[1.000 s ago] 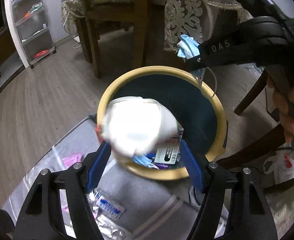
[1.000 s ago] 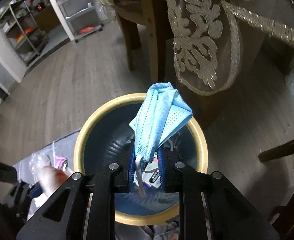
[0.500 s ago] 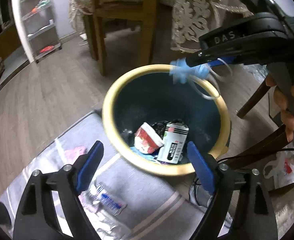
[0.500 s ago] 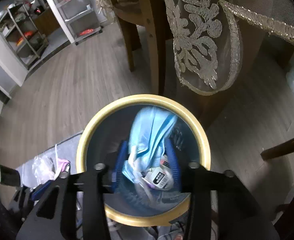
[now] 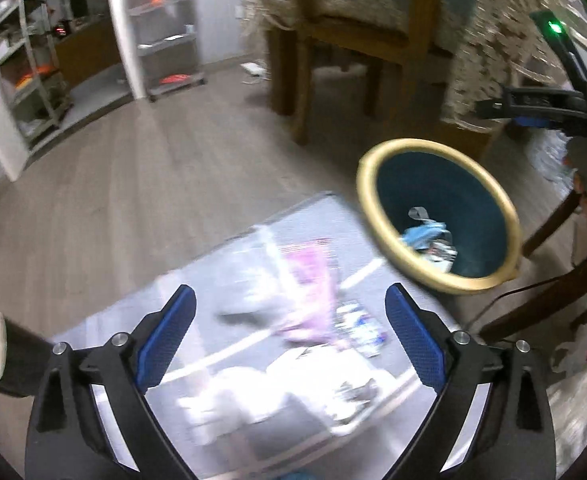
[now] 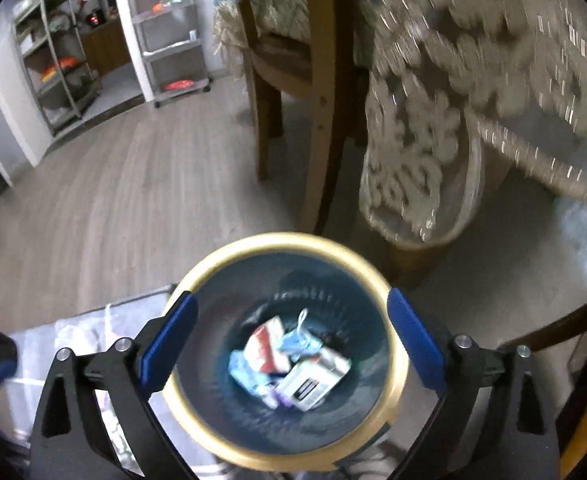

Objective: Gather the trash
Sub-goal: 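Move both open tools back over the table, then grasp the white tissue with the left tool while the right tool grasps the purple wrapper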

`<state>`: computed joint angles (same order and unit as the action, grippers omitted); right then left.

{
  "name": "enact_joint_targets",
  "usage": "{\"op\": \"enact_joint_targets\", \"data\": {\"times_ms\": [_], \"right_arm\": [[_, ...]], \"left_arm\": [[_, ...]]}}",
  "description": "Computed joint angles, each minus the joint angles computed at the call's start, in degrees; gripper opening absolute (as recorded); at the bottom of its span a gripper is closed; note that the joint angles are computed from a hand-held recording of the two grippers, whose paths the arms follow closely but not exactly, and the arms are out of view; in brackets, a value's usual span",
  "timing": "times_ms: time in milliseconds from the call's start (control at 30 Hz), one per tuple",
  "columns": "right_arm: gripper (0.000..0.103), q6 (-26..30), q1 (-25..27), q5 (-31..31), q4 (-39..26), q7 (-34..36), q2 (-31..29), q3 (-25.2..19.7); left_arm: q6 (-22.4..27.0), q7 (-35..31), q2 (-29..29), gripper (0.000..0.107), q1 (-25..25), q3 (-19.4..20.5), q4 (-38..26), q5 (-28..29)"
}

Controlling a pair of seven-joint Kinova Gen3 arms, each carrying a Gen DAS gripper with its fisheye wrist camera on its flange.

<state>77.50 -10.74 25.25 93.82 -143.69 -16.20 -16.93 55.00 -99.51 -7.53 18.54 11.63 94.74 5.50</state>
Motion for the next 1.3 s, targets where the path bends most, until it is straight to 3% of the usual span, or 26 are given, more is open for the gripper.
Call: {"op": "enact_joint_targets", "data": {"times_ms": [100, 300, 433, 733, 900, 1067, 1133, 1233, 1300], "right_arm": [[0.096, -3.79, -1.16, 0.76, 0.96, -0.01, -0.89, -1.22], [0.096, -12.25, -2.6, -3.48, 2.52, 3.16, -1.58, -0.93], [0.096, -15.16, -2.78, -6.33, 2.92, 2.32, -0.4, -1.63], [0.096, -8.14, -9.24, -6.91, -1.78, 0.37, 9.57, -2.82], [0.095, -7.92, -12.68, -9.8, -2.48, -0.42, 13.26, 0.57], [0.094, -7.24, -15.59, -10.67, -3.66, -1.56, 15.32, 2.57], [0.089, -8.3, -15.59, -12.81, -3.25, -1.2, 15.69, 3.73], [0.071, -8.86, -15.34, -16.67, -3.53, 0.35, 17.52, 4.98], [0.064, -9.14, -15.13, -19.39, -3.56, 1.72, 18.68, 5.65]], "left_arm": [[0.69, -1.28, -1.29, 0.095, -2.02, -2.3, 0.73, -0.79], [1.4, -4.56, -3.26, 0.095, -6.28, -6.41, 3.31, 0.94], [0.91, -6.5, -3.65, 0.095, -8.14, -7.04, 5.4, 0.96], [0.15, -7.66, -2.21, 0.095, -8.98, -6.77, 9.36, 2.96], [-0.92, -6.74, -0.78, 0.095, -8.06, -4.46, 11.56, 0.71], [-1.37, -7.89, 0.25, 0.095, -7.06, -4.61, 12.55, 1.1], [-1.84, -8.44, 0.49, 0.095, -6.63, -4.38, 12.91, 1.26], [-1.59, -8.88, 1.3, 0.093, -6.16, -4.23, 12.99, 1.87], [-0.81, -10.14, 1.98, 0.084, -6.05, -4.65, 12.91, 3.32]]}}
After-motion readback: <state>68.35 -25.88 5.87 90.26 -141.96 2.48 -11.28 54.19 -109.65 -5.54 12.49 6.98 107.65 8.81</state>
